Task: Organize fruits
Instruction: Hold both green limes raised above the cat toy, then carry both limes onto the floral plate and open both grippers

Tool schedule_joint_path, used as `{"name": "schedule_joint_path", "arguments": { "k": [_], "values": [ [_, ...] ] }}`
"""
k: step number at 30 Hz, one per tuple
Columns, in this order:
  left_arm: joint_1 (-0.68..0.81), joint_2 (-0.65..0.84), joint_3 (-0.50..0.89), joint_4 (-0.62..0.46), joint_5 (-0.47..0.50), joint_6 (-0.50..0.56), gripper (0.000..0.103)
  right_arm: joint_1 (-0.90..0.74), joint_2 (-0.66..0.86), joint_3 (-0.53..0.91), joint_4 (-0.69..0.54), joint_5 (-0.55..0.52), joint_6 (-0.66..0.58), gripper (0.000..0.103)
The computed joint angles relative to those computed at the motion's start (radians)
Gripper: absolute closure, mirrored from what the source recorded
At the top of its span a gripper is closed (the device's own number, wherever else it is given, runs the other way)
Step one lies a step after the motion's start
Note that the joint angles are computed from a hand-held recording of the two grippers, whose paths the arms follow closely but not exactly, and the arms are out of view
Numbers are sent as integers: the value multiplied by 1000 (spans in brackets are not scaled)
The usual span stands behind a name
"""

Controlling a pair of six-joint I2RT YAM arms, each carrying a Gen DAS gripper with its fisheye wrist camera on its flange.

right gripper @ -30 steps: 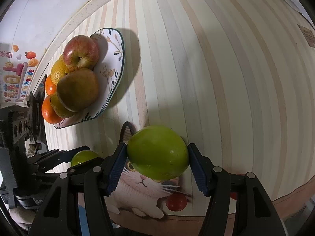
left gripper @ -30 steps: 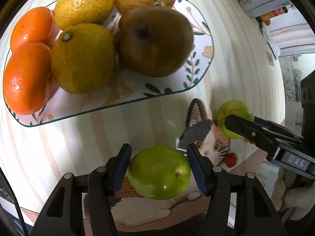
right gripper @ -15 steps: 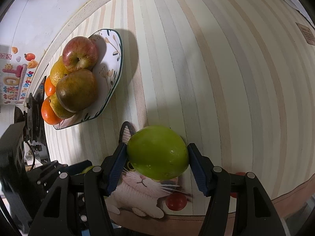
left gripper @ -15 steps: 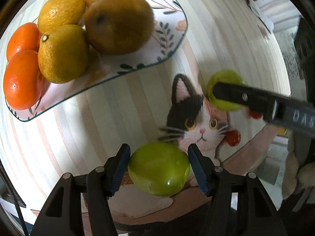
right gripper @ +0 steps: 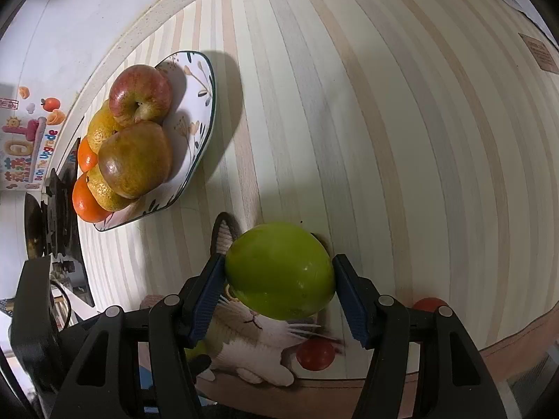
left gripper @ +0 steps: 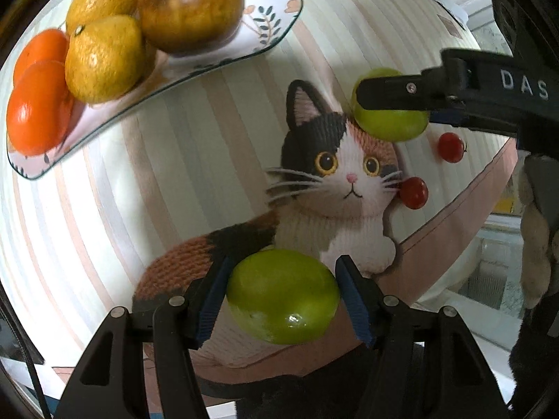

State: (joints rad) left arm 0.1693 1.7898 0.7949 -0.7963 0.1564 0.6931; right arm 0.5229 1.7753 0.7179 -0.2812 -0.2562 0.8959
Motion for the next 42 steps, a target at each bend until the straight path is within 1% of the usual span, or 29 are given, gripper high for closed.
{"name": "schedule_joint_path", "arguments": {
  "k": [5,7,8,11,13,14,17,18,22,24,27,28,30,34,36,38,40,42],
  "values": [
    [72,108,134,-112,37,-9,43,-1,-3,-2,-1,-6,5,38],
    [87,104,168,-154,53,1,43,0,-3,-4,1,-7,6,38],
    [121,100,186,-176,47,39,43,1,-5,-6,3,-5,7,38],
    [112,86,191,-195,29,52,43,1,-4,-8,9,-4,12,38],
    [101,79,171,-185,7,55,43,-1,-4,-10,14,-5,15,38],
    [106,60,139,-164,-15,69,42,0,-6,-13,17,-5,17,38],
    [66,38,69,-57,-58,33,42,3,-10,-19,19,-2,15,38],
    [38,31,46,-20,-46,-1,42,3,-12,-21,20,-1,15,38],
    [49,75,81,-30,-6,-28,42,3,-16,-23,18,2,11,38],
    [41,76,78,-16,9,-37,42,6,-20,-26,18,6,12,38],
    [31,43,47,33,13,-42,43,15,-24,-22,1,25,3,38],
    [6,32,27,59,20,-69,43,18,-25,-18,-10,33,-5,38],
    [-11,26,24,68,31,-105,43,24,-32,-17,-17,45,-7,38],
    [0,-30,8,88,37,-119,44,25,-60,-15,-33,63,-14,38],
    [15,-59,29,52,66,-126,44,15,-79,-6,-43,59,-16,38],
    [49,-72,80,-4,92,-114,44,3,-95,18,-58,55,-27,38],
    [93,-102,131,-69,138,-109,44,-6,-94,58,-72,58,-41,38],
    [134,-105,214,-137,182,-111,44,-15,-71,117,-85,61,-57,38]
  ]
}}
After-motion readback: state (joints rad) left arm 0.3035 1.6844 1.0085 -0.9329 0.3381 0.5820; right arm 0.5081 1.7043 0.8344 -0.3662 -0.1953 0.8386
